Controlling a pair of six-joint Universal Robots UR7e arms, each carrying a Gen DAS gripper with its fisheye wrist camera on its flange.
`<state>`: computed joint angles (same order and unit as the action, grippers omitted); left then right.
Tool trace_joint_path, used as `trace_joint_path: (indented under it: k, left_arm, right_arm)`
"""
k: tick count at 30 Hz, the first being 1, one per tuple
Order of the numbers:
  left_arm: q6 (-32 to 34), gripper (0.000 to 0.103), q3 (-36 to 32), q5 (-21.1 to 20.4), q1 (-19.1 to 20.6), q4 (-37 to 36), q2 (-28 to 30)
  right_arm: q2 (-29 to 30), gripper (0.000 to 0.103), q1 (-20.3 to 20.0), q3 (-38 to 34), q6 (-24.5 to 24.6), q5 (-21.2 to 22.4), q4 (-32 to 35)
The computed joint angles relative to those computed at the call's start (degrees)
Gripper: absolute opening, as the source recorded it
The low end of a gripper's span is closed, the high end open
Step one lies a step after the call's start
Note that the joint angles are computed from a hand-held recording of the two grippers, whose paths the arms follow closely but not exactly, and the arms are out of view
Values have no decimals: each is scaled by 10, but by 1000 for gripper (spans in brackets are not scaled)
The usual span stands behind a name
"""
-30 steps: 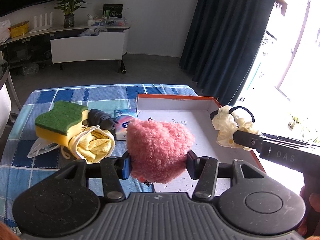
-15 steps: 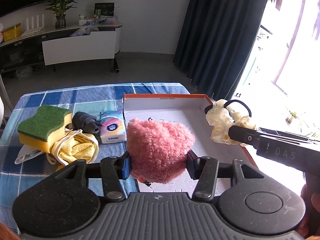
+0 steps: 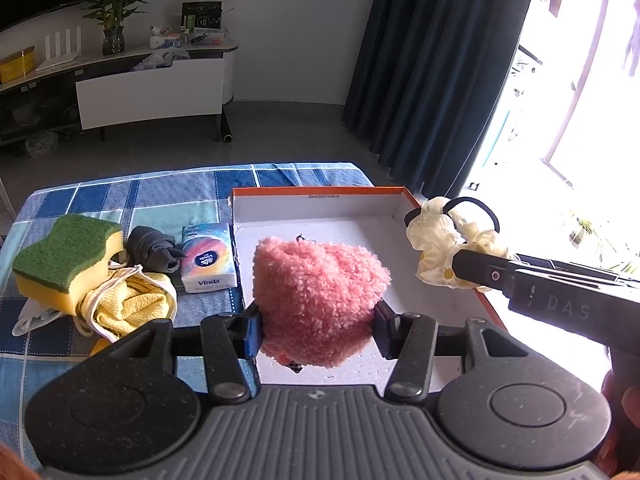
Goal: Organize soft objects
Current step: 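Carry the pink ball and cream scrunchie over the white box with both tools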
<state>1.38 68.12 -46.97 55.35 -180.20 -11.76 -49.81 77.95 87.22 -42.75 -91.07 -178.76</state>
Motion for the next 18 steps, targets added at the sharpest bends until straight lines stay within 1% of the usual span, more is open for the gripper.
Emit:
trace_joint_path:
  k: [12,18]
  left_arm:
    - [-2,53,-27,0,2,21,12]
    - [-1,53,-42,-2,4,32,19]
  right_arm:
    - [13,47,1,-24,2,-7,14]
    - [12,47,1,-21,3,-8,10]
